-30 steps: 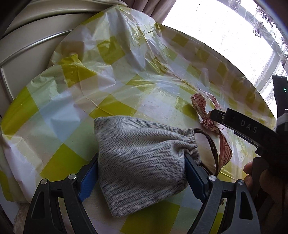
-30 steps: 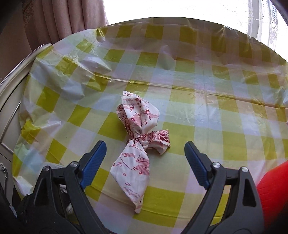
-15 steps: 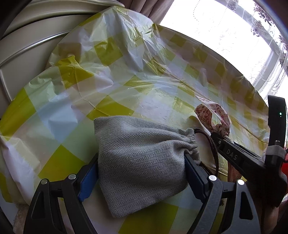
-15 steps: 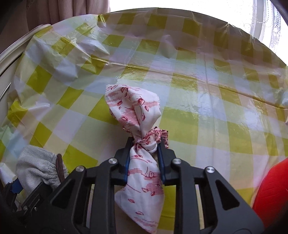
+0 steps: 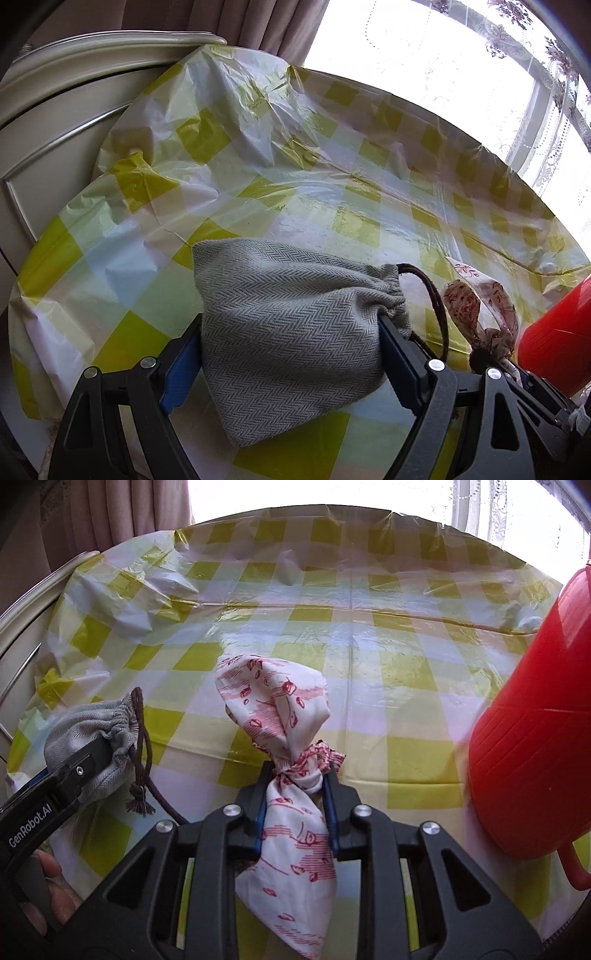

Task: Organize soft objects
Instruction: 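Carry the grey bag and printed cloth over the white box and open both tools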

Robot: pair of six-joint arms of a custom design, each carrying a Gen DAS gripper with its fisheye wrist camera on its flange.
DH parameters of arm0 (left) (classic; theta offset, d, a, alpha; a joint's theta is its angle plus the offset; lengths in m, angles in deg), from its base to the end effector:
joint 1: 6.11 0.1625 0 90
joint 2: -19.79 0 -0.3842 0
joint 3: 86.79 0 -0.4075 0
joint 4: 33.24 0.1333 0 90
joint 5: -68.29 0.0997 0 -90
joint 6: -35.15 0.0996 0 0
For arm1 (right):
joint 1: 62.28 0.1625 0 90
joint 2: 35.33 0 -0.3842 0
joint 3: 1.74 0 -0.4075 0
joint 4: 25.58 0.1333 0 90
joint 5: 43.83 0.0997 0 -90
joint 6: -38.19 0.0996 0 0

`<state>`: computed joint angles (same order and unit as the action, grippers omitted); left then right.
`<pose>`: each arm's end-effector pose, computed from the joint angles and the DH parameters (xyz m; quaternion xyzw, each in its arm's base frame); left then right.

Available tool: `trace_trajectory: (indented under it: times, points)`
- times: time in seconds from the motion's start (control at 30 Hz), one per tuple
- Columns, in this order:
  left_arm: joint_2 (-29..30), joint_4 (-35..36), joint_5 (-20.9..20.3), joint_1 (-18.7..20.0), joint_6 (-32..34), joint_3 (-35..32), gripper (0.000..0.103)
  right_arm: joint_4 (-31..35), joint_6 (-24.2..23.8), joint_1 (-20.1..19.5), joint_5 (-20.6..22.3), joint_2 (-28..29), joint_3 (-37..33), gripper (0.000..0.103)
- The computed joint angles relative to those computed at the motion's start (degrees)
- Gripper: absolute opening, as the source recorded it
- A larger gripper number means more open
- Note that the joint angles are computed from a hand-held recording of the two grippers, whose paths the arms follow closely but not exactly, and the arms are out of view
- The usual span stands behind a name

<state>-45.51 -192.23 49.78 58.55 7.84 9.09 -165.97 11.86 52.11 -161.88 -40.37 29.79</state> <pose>-0.0549 -0.6480 0.3414 -0.2053 0.7630 -0.4839 0.3761 0.4397 -0.7605 -0.0255 0.3612 -0.8792 0.1968 0.2405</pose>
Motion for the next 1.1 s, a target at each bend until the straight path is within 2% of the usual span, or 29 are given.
trace_trajectory:
  times: [0.13, 0.3, 0.57, 0.83, 1.1]
  points:
    - [0.12, -1.41, 1.58, -1.23, 2.01, 0.67, 0.087, -3.68, 0.42, -0.21, 0.24, -4.96, 7.93, 0.028]
    - [-0.68, 0.35, 2.6, -2.9, 1.05, 2.04, 0.087, -7.64, 0.49, -0.57, 0.51, -10.5, 16.57, 0.028]
    - [-3.69, 6.62, 2.38, -5.97, -6.12, 5.94, 0.087, -12.34, 1.4, -0.88, 1.0, -18.35, 28.12, 0.028]
    - [-5.65, 14.04, 1.13, -9.19, -12.7, 8.95, 0.087, -14.13, 2.59, -1.28, 1.72, -24.77, 36.75, 0.028]
    - [-5.87, 18.29, -1.51, -11.3, -15.13, 10.09, 0.087, -13.71, 4.03, -2.05, 2.71, -30.46, 42.98, 0.028]
